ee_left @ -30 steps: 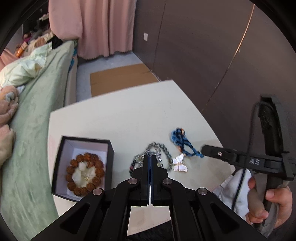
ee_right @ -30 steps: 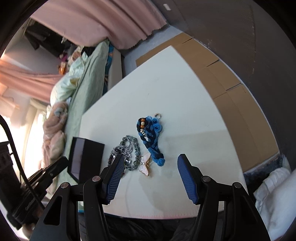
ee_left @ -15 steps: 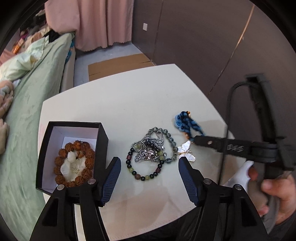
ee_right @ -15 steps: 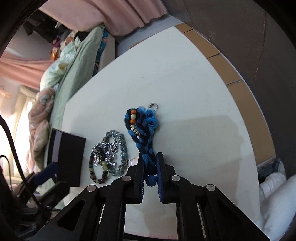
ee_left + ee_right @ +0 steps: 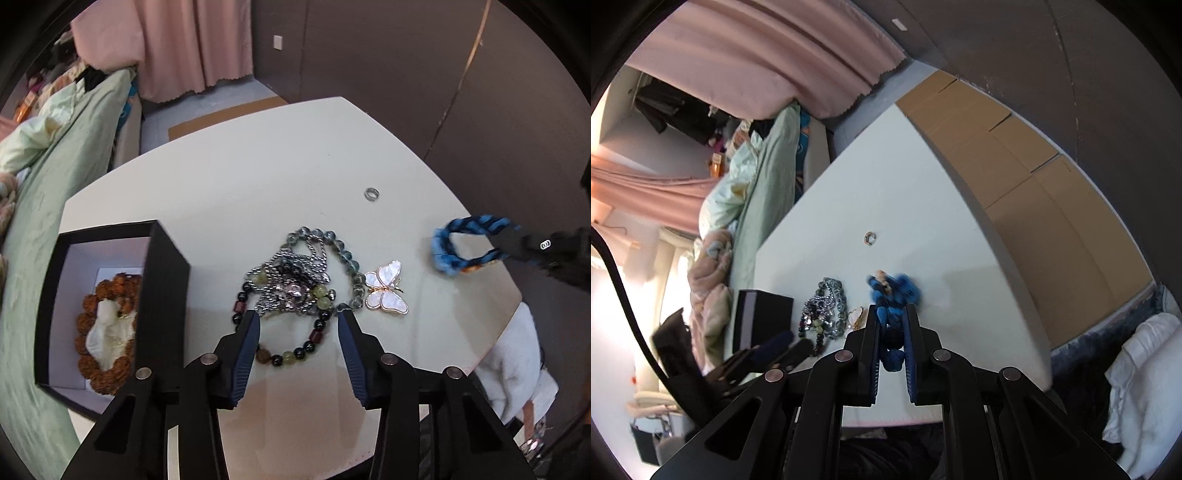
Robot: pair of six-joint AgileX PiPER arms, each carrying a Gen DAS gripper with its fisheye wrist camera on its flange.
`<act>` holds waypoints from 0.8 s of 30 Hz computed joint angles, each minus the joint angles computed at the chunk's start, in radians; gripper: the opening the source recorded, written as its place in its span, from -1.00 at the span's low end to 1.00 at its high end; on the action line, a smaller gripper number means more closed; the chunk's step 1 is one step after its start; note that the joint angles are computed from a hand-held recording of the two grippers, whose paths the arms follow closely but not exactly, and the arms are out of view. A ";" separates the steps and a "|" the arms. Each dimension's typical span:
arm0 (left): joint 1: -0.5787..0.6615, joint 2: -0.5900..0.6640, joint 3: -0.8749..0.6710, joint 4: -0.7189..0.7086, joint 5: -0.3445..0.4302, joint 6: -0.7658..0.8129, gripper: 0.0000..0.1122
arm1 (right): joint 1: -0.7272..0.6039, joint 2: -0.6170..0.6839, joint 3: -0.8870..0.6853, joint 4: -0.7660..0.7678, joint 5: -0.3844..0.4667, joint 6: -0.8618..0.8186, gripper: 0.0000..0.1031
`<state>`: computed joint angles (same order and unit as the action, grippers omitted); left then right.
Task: Organize jewelry
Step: 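Lift the dark bead bracelet with the left gripper while the right gripper grasps the blue knotted cord, then carry the bead bracelet and blue cord over the black box with both grippers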
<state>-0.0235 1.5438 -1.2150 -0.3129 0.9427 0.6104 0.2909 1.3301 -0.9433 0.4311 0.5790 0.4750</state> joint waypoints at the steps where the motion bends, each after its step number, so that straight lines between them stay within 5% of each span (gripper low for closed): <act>1: -0.010 -0.001 0.012 0.011 -0.015 -0.003 -0.27 | 0.001 -0.016 0.007 -0.002 0.001 0.005 -0.76; 7: -0.051 -0.009 0.072 0.061 -0.092 -0.028 -0.57 | 0.023 -0.071 0.006 -0.042 0.014 0.052 -0.76; 9: -0.066 -0.014 0.074 0.072 -0.087 -0.015 -0.85 | 0.029 -0.079 0.001 -0.054 0.016 0.059 -0.76; 11: -0.071 -0.026 0.075 0.082 -0.090 -0.016 -0.85 | 0.043 -0.076 -0.014 -0.065 0.015 0.072 -0.76; 24: 0.116 -0.023 -0.188 -0.146 0.183 0.056 -0.85 | 0.099 -0.042 -0.086 -0.100 0.008 0.118 -0.76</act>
